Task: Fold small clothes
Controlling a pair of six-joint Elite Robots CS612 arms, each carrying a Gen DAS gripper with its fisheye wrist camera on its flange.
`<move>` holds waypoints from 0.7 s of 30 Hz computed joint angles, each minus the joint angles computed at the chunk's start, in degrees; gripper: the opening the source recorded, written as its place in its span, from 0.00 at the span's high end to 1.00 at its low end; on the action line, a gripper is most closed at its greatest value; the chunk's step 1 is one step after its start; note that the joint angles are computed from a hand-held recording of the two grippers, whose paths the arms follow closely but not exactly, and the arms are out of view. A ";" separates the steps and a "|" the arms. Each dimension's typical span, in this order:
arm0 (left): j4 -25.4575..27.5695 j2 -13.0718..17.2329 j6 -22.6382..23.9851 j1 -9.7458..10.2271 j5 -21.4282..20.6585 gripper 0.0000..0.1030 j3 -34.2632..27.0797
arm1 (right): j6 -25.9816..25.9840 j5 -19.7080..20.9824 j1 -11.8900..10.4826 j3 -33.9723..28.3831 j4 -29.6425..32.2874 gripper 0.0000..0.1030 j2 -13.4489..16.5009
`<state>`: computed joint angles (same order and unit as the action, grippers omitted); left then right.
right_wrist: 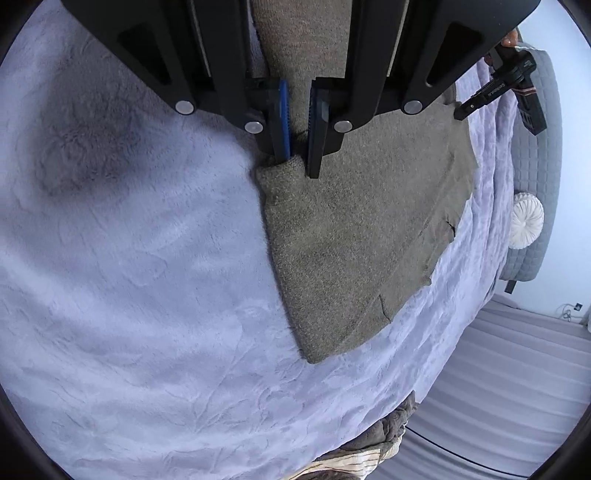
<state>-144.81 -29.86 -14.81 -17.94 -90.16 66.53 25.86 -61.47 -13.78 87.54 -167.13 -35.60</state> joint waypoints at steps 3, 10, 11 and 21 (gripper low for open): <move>-1.99 -0.86 0.72 0.11 1.47 0.12 1.76 | -1.18 -1.31 0.00 1.17 1.73 0.72 -1.12; 1.65 -0.13 -2.83 1.35 -0.14 0.12 0.35 | 3.88 1.81 -1.22 3.89 -1.97 0.64 -1.68; 1.81 0.23 -3.90 1.57 -0.32 0.12 -0.28 | 5.50 2.78 -1.47 3.83 -3.28 0.64 -1.33; 3.73 2.13 -4.03 3.60 -7.40 0.82 -3.19 | 6.11 6.73 -1.50 -0.24 -2.48 0.87 0.96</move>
<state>-141.08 -27.73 -18.84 -14.34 -97.56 63.34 31.96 -54.75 -15.28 87.29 -169.61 -34.65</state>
